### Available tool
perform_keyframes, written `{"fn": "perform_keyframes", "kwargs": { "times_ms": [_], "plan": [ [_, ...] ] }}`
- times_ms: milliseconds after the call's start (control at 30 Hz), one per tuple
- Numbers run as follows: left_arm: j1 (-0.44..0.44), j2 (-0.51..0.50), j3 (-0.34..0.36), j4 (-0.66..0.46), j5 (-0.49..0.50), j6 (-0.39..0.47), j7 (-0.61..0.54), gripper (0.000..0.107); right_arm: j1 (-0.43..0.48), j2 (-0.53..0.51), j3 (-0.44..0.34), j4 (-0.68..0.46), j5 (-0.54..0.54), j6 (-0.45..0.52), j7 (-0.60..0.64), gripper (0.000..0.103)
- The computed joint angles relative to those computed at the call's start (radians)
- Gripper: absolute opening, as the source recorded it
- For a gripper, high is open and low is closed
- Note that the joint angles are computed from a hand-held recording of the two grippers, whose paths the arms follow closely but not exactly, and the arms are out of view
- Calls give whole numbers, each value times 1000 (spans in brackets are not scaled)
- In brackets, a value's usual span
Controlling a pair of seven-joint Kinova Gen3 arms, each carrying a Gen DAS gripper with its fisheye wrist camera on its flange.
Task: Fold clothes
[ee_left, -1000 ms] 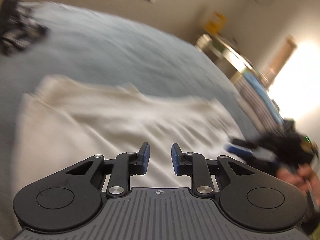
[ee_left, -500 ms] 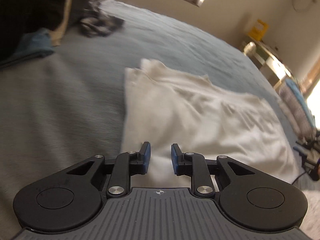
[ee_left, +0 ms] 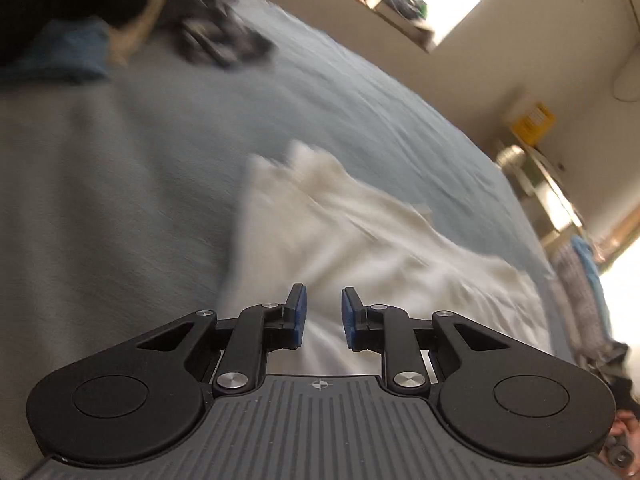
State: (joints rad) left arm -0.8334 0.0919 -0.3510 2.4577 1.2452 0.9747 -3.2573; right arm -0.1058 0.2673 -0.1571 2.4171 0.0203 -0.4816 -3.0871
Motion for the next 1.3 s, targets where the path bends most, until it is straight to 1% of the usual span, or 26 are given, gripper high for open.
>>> {"fn": "perform_keyframes", "kwargs": {
  "times_ms": [67,133,167,233,267,300,367,400,433,467,533,600,667,733,767,833,867,900,967,1033,1067,1100,1167,1233,1267,1300],
  "plan": [
    [-18,-17,-16,-15,-24,11,19,22,31,7,-19,47,-66,-81,-3,14],
    [-36,-32,-30,-35,-70,54,45,23,54,2,-59,85,-69,-163,-57,14],
    [-43,-40,-35,-44,-96,79,55,23,91,3,-95,101,-46,-203,-89,14],
    [-49,-56,-40,-58,-156,139,64,23,164,48,-188,96,34,-279,-132,15],
    [-48,-61,-40,-63,-183,165,67,24,202,68,-234,85,75,-297,-151,23],
    [-41,-64,-36,-62,-207,180,72,24,235,95,-281,68,115,-299,-164,28],
    [-21,-70,-25,-47,-242,176,78,24,305,147,-361,32,184,-254,-186,28],
    [-11,-73,-20,-36,-254,163,81,24,321,156,-376,19,197,-214,-215,22],
    [-1,-77,-16,-24,-261,140,91,24,328,156,-374,18,193,-183,-256,16],
    [10,-81,-12,-12,-268,115,102,24,322,144,-356,29,173,-168,-297,9],
    [10,-73,-23,0,-269,109,111,24,256,92,-276,63,96,-146,-366,9],
    [-1,-76,-34,-1,-273,120,121,24,163,13,-187,74,17,-70,-376,11],
    [-8,-89,-42,-6,-281,129,128,24,84,-46,-98,78,-15,-2,-385,15],
    [-7,-100,-45,-13,-297,147,111,24,55,-68,-64,68,18,6,-428,18],
    [-2,-105,-42,-16,-311,155,106,24,68,-63,-73,64,59,-15,-450,21],
    [20,-113,-28,-24,-347,163,105,25,108,-8,-123,24,140,-58,-466,27],
    [37,-118,-16,-24,-365,146,117,25,105,20,-129,-6,181,-59,-480,29],
    [52,-126,-8,-16,-379,117,129,25,93,33,-117,-23,210,-43,-507,29],
    [65,-131,-12,1,-398,69,147,25,18,49,-57,-56,219,3,-554,27],
    [36,-112,-53,1,-410,66,158,23,-69,40,21,-77,163,63,-559,27],
    [9,-93,-76,-12,-415,85,166,22,-108,21,67,-83,123,103,-542,27],
    [-15,-91,-89,-24,-422,90,181,22,-146,1,114,-85,82,144,-510,28],
    [-46,-113,-102,-41,-438,70,207,22,-216,-36,206,-90,1,218,-428,29],
    [-71,-142,-106,-58,-454,58,221,24,-295,-53,283,-91,-81,236,-385,29],
    [-70,-150,-123,-66,-452,76,214,24,-315,-60,295,-81,-116,220,-368,29],
    [-78,-154,-135,-75,-450,99,204,24,-323,-68,289,-60,-139,188,-344,29]
  ]
}}
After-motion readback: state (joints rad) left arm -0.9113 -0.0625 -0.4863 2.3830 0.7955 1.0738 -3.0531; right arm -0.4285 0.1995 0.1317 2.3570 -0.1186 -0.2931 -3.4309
